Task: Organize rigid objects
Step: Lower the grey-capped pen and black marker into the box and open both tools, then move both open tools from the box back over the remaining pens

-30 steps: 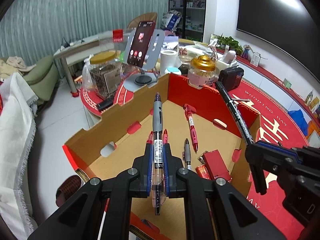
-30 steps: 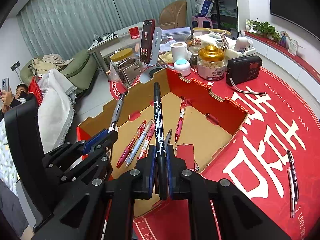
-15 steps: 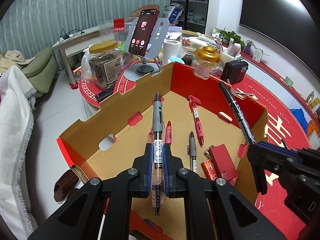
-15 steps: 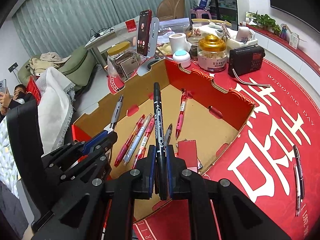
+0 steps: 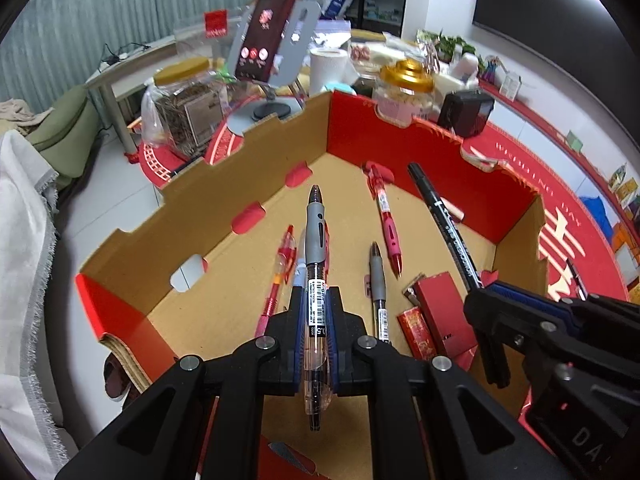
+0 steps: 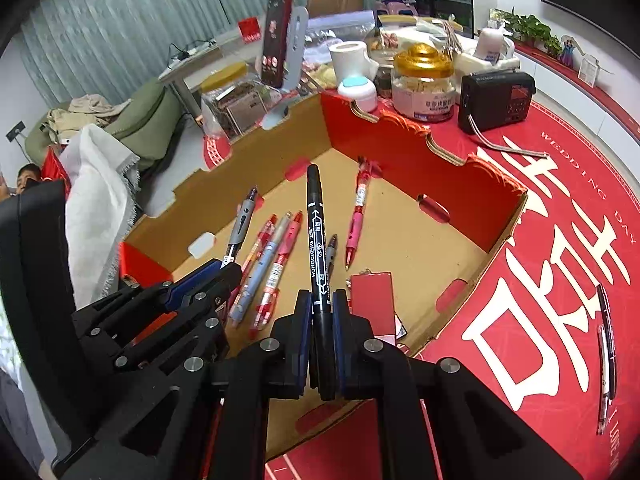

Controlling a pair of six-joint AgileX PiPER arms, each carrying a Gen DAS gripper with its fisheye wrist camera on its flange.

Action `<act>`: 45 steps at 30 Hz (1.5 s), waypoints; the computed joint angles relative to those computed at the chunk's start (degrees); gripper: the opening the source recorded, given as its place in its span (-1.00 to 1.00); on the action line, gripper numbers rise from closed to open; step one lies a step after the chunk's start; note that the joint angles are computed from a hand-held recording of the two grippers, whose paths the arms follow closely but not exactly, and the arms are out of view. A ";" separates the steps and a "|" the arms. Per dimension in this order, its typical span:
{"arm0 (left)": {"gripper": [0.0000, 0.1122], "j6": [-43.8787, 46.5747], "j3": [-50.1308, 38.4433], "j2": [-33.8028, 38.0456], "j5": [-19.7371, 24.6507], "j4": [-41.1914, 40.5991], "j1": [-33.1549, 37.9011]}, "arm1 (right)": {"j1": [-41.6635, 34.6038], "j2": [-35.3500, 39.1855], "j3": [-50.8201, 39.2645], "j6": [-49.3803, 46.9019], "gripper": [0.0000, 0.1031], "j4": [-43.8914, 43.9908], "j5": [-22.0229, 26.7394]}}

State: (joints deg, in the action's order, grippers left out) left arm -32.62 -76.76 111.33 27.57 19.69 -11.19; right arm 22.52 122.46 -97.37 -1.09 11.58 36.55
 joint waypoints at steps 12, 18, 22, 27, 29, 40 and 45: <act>0.51 -11.18 -0.53 -0.27 4.91 11.86 -1.50 | -1.07 -2.44 3.67 2.02 0.10 -4.03 -3.28; 0.83 -8.95 0.87 -1.42 3.29 9.66 -0.94 | -0.47 -8.48 10.11 2.22 1.00 -4.24 -8.30; 0.83 -10.79 2.87 -3.58 1.81 10.19 -2.09 | -0.35 -12.25 15.11 2.65 1.00 -3.75 -10.10; 0.83 -13.21 6.22 -7.24 1.22 12.14 -5.13 | -3.69 -19.84 26.37 -4.63 1.00 6.87 -15.01; 0.83 -14.67 7.66 -8.81 1.02 13.14 -6.93 | -5.70 -23.69 32.07 -7.17 1.00 11.05 -17.55; 0.83 -18.10 7.40 -11.29 0.37 11.62 -20.03 | -25.86 -36.07 50.97 -13.49 1.00 22.61 -22.14; 0.83 -17.01 -2.58 -1.70 4.58 8.17 -26.98 | -38.04 -35.56 54.41 -19.61 1.00 29.40 -19.37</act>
State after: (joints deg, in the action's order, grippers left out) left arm -49.63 -79.34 109.63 32.15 27.86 -38.17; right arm -15.52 86.90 -42.96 -20.70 40.97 17.18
